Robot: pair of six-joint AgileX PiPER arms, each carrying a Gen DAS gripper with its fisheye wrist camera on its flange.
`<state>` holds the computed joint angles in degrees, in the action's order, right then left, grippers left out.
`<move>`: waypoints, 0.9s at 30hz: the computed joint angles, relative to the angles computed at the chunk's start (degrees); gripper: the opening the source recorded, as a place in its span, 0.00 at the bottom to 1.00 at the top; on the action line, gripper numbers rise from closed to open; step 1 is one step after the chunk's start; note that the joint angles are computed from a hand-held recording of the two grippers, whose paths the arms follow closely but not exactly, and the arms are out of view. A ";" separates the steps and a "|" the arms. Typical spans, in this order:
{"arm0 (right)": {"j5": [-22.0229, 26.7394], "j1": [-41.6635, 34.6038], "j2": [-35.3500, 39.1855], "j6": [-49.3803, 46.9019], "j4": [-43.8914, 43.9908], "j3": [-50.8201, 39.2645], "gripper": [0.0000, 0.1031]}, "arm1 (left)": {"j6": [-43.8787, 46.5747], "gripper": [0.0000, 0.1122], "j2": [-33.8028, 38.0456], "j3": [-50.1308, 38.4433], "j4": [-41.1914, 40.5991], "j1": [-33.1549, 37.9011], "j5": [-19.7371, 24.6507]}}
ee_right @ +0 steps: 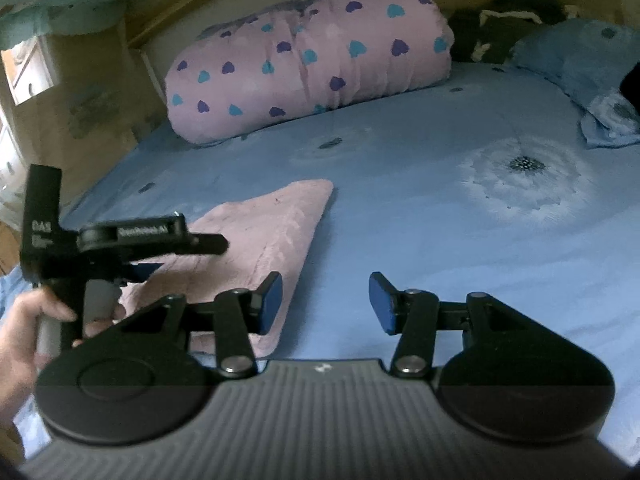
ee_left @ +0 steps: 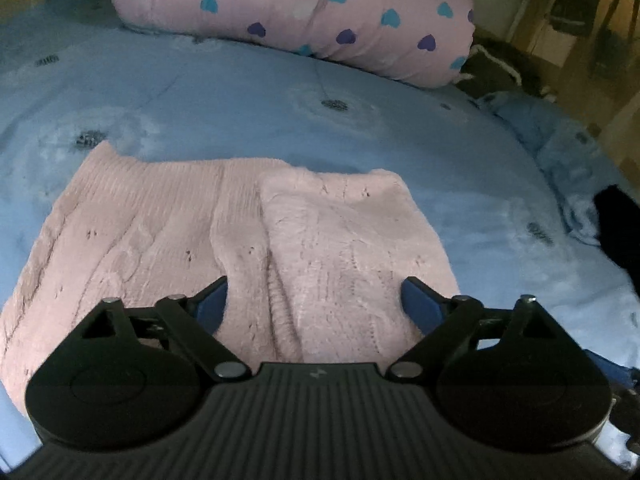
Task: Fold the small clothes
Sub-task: 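Reach the left tool to the folded edge and close on it, then lift the held edge with the left tool and fold it over, then release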
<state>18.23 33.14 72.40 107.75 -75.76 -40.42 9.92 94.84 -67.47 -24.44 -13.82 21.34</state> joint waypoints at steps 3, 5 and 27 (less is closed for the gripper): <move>0.19 -0.55 0.68 -0.06 0.68 -0.08 0.49 | -0.82 0.69 0.55 -0.09 -1.53 -0.36 -0.74; 0.42 -0.84 1.07 -0.27 1.37 -0.15 0.49 | 1.18 0.60 0.42 0.31 -4.47 -0.01 -1.18; 1.91 -1.00 1.36 -0.95 4.00 -0.10 0.49 | 19.06 0.31 -9.13 -3.78 -4.41 13.21 7.08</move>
<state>20.14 32.14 73.76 106.81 -71.76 -40.52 28.98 85.71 -71.25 -28.85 -0.61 28.42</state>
